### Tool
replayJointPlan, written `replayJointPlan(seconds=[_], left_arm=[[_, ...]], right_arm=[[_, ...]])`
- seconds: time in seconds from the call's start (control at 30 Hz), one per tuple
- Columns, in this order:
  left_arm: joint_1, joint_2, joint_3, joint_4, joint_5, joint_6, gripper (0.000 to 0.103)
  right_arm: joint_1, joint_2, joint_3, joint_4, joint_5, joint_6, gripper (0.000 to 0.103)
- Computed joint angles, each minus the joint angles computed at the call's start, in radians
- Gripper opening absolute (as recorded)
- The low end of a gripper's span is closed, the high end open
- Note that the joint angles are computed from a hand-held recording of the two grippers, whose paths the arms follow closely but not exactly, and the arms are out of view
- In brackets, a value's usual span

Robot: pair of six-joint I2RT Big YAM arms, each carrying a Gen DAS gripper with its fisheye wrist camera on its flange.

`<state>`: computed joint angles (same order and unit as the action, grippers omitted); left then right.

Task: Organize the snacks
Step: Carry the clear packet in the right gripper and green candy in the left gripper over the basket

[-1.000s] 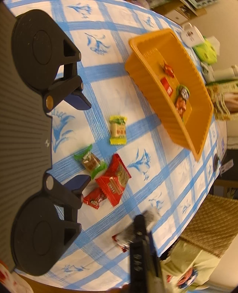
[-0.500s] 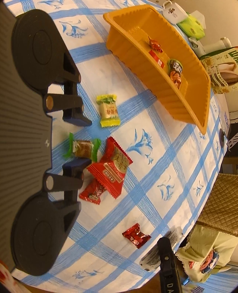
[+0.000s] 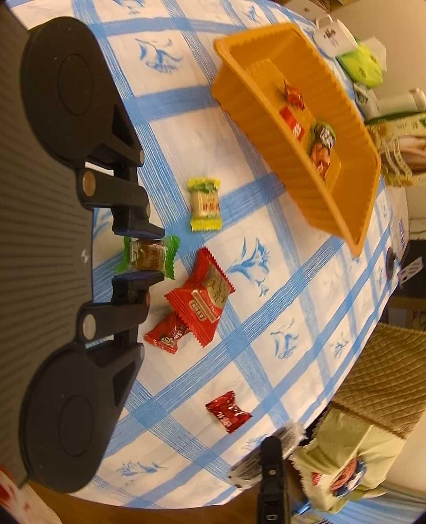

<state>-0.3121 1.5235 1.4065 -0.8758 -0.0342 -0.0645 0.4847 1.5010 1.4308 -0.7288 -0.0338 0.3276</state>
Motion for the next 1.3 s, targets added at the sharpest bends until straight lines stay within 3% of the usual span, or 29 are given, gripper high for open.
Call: replayJointPlan(seconds=[0.37, 0.7, 1.03, 1.3], left_arm=[[0.024, -0.099, -0.019, -0.011, -0.056, -0.094, 0.019], [0.079, -0.113, 0.031, -0.011, -0.123, -0.108, 0.019], [0.140, -0.053, 0.130, -0.003, -0.141, -0.085, 0.019], [0.179, 0.034, 0.244, -0.004, -0.135, -0.070, 0.019]], right_arm=[[0.022, 0.020, 0.044, 0.016, -0.052, -0.049, 0.037], [0.039, 0.104, 0.162, 0.021, -0.109, -0.113, 0.037], [0.055, 0.255, 0.392, 0.000, -0.147, -0.141, 0.037], [0.077, 0.431, 0.663, -0.084, -0.187, -0.160, 0.037]])
